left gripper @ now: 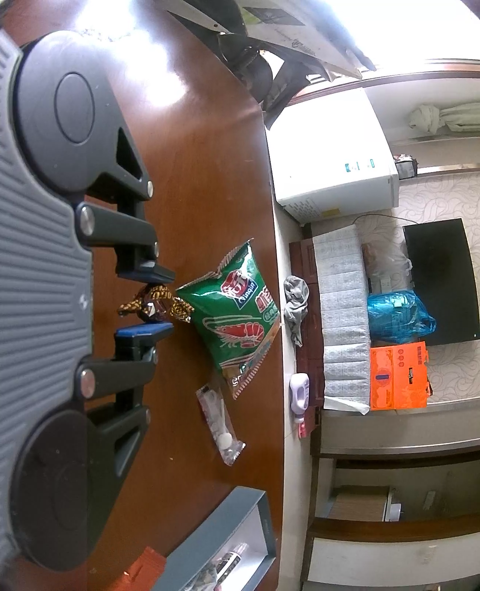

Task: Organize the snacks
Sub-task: 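Lift red-orange bar with right tool while left tool lifts gold chocolates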

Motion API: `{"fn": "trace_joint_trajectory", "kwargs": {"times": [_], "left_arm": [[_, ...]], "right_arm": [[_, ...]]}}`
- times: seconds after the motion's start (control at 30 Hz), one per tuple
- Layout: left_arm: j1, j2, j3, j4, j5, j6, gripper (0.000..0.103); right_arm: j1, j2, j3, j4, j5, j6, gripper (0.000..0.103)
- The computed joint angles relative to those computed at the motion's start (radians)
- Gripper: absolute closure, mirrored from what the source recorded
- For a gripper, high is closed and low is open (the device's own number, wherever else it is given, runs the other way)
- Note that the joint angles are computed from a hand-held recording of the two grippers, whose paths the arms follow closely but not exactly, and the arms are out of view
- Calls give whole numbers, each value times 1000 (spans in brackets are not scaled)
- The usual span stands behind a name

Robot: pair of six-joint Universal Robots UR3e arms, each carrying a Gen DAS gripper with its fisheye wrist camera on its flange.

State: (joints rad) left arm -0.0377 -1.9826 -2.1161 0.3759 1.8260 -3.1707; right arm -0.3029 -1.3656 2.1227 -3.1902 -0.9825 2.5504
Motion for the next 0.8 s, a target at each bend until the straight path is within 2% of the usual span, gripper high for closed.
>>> {"fn": "trace_joint_trajectory", "kwargs": {"times": [0.53, 0.8], "left_arm": [[-4, 0, 12, 0, -21, -6, 82], [-98, -50, 175, -52, 1, 9, 82]], "right_arm": [[1, -1, -4, -8, 15, 19, 80], [-79, -19, -41, 3, 73, 36, 80]]}}
